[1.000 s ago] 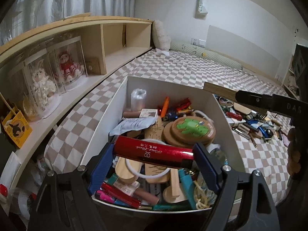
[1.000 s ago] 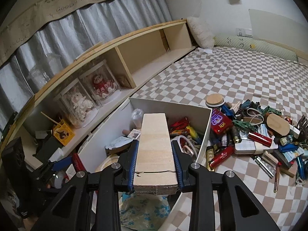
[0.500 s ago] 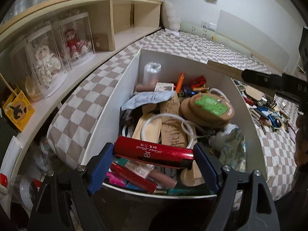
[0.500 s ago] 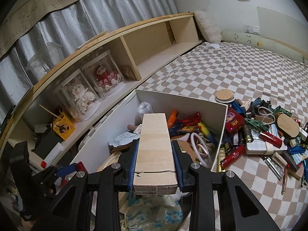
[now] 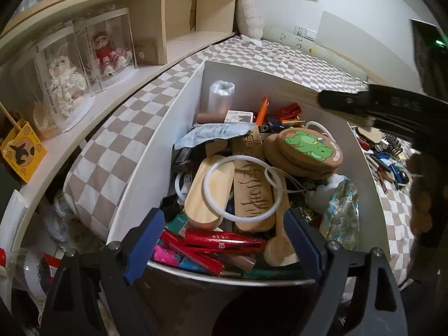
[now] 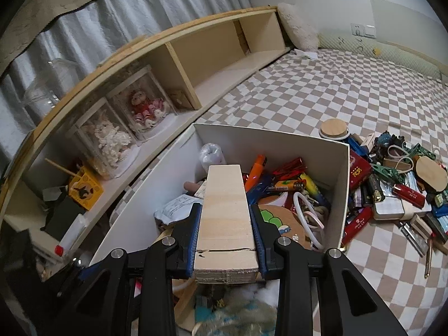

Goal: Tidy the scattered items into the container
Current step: 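Open the left gripper to drop the red tube into the box, then lower the wooden block into the box and open the right gripper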

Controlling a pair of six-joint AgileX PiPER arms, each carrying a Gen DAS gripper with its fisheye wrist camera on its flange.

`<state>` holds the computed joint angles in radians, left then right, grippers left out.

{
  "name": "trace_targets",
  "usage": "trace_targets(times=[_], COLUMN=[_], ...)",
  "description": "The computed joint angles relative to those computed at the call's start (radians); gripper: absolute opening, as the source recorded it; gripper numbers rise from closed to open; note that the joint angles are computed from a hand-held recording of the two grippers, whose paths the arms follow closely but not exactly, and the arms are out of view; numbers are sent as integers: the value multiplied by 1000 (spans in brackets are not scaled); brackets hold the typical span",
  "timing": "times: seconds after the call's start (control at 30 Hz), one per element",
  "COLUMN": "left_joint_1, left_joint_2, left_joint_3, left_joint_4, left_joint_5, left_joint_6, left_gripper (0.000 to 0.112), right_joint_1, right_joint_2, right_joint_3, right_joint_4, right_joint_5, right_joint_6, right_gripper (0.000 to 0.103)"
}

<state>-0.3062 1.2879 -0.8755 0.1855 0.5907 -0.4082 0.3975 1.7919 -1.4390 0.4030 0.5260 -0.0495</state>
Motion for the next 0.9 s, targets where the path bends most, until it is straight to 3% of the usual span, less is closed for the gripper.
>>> trace_targets(times=[0.3,0.53,0.6,0.67,0.73,0.9], left_joint_1=[33,73,81,86,86,91], left_joint_2=[-32,-44,-47,-49,-48,-49], left_joint_3=[15,18,19,19,19,18], left_joint_4=[17,-28,-47,-59,-57,-66], left_joint_5=[-13,-22,-27,-28,-28,-27], left_joint_6=[7,66,83,94,93,105], left_gripper=[87,87,87,87,87,87], right_joint_1=[55,69,73,65,57,47], right_joint_2=[100,140,152,143,125,89], right_joint_3=[-108,-148,-168,-158,-139,-125], right_joint_4=[-217,-201,-156,-45,68,160], right_joint_5=[26,56,80,76,70,89], right_joint_6=[250,264,228,136,33,-6], right_gripper=[33,34,41,96,98,98])
